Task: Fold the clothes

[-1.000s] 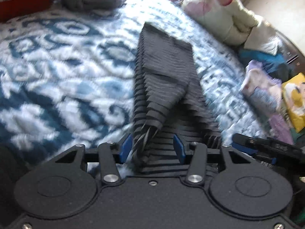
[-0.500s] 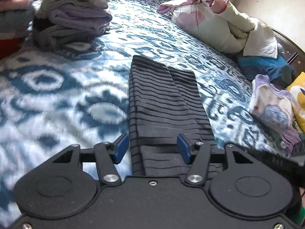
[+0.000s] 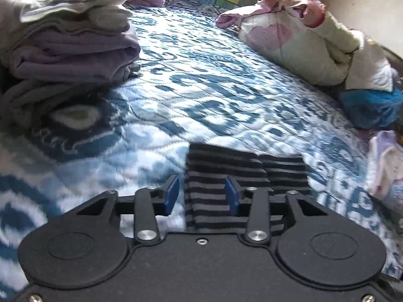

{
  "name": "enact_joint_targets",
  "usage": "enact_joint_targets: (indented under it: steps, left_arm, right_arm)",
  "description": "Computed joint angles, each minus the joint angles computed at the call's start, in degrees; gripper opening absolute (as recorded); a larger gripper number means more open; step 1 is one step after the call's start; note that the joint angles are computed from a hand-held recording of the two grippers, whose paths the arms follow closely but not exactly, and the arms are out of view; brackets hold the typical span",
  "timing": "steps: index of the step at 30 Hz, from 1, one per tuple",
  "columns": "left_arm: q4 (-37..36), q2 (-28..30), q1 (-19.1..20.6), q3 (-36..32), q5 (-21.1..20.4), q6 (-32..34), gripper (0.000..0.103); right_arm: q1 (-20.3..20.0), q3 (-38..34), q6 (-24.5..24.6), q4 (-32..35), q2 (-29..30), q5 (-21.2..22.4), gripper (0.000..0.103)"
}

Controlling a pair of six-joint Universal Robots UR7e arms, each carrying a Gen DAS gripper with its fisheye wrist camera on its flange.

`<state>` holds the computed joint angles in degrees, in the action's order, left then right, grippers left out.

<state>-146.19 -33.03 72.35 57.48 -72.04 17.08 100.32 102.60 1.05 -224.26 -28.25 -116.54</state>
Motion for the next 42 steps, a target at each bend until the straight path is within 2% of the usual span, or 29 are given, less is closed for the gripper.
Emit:
enact_joint_targets:
  steps: [4,5,9,10,17,23,26,37,42]
  left_arm:
    - [1.5,3.1,0.1,-4.3,1.3,0.3,0.032]
    - [1.7,3.7,0.0,-5.2,1.7,0.3,0.028]
    - [-0.2,4.0,-0.4,-4.7,3.1,0.1,0.004]
    - [-1.2,3.7,-0.7,-4.0,3.5,0.3,0.003]
    - [-5.4,0.3,-2.0,0.3,4.2,2.0,0.001]
    - [-8.4,-5.5,-2.7,4.4,3.4,3.9,0.001]
    - [-9.1,-7.7,-2.7,5.0,4.4,5.8,0.001]
    - [-10.4,-13.2,0.7,5.3,10.4,10.4,0.001]
    - [-12.8,-16.0,2.6,8.1,10.1,11.1,0.001]
  right_arm:
    - [1.4,-2.6,-5.8,1.3,1.9,-3.0,0.095]
    - [1.5,-3.0,-6.5,1.5,2.1,-3.4,0.096]
    - [1.5,-3.3,-7.0,0.9,2.5,-3.2,0.098]
    - [1.3,-3.2,-6.9,0.6,2.5,-2.9,0.098]
    - [1.5,-4.5,-9.1,-0.2,3.8,-3.8,0.101]
    - [1.2,-4.5,-9.0,-1.5,4.1,-3.1,0.102]
    - [1.3,-4.9,-9.6,-1.9,4.5,-3.4,0.102]
    - [1.2,-4.9,-10.0,-2.7,4.7,-3.1,0.102]
    - [1.0,-4.7,-9.8,-3.3,4.8,-2.6,0.102]
